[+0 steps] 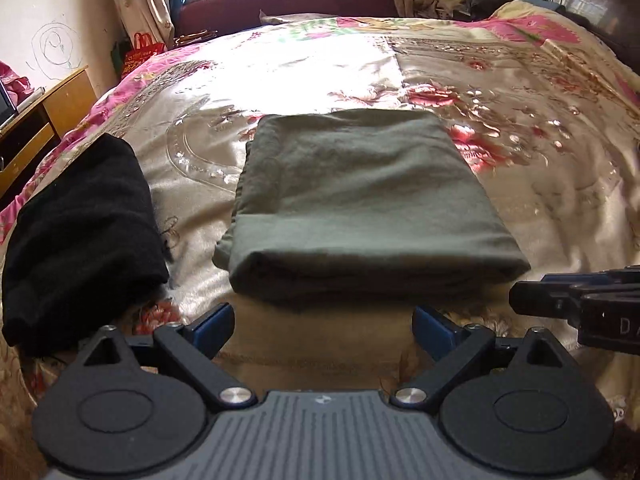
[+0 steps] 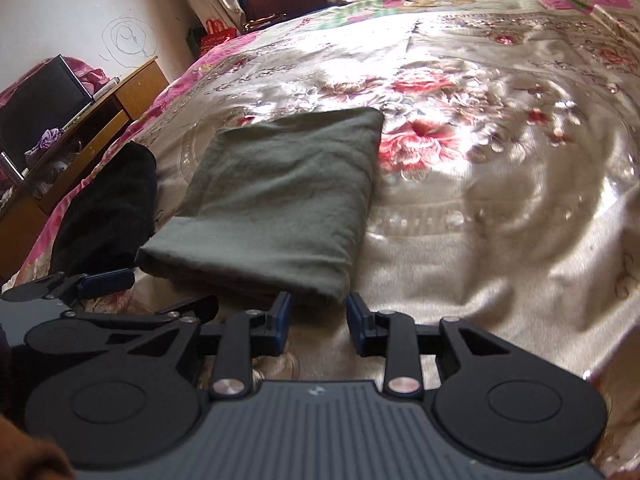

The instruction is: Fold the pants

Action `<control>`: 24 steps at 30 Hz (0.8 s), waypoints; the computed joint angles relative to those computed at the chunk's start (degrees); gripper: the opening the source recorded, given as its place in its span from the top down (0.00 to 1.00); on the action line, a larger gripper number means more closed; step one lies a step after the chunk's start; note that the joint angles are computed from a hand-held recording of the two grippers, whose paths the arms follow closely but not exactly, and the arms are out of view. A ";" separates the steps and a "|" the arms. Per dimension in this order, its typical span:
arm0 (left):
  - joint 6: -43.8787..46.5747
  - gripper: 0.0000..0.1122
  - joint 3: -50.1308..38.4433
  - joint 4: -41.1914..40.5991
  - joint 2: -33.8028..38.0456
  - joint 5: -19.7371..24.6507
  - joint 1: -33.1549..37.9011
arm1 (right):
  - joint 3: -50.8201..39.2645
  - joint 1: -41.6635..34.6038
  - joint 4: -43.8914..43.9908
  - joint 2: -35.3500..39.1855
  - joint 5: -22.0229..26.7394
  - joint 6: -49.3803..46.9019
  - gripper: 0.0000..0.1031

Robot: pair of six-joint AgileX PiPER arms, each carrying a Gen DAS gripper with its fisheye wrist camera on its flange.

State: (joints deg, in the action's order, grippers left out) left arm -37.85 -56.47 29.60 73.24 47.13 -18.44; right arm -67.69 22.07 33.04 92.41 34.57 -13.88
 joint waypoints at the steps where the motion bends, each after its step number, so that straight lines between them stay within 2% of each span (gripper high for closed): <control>1: -1.16 0.08 0.28 0.63 -0.29 1.03 -1.43 | 1.32 -0.03 -0.20 -0.86 -0.14 0.11 0.68; 6: -5.76 0.08 2.27 3.95 -2.68 3.53 -7.06 | 5.14 0.15 -0.22 -4.88 -1.50 0.28 0.66; 13: -10.29 0.08 3.27 6.81 -4.24 6.19 -10.97 | 8.44 1.54 -0.86 -8.18 -3.03 0.80 0.65; 24: -13.30 0.08 4.22 9.02 -4.80 8.30 -12.74 | 9.46 2.83 -2.31 -9.24 -3.35 2.02 0.62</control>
State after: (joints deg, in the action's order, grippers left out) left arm -51.15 -52.25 38.62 68.44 55.43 -31.18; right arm -58.23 24.89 30.73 83.17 31.21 -11.86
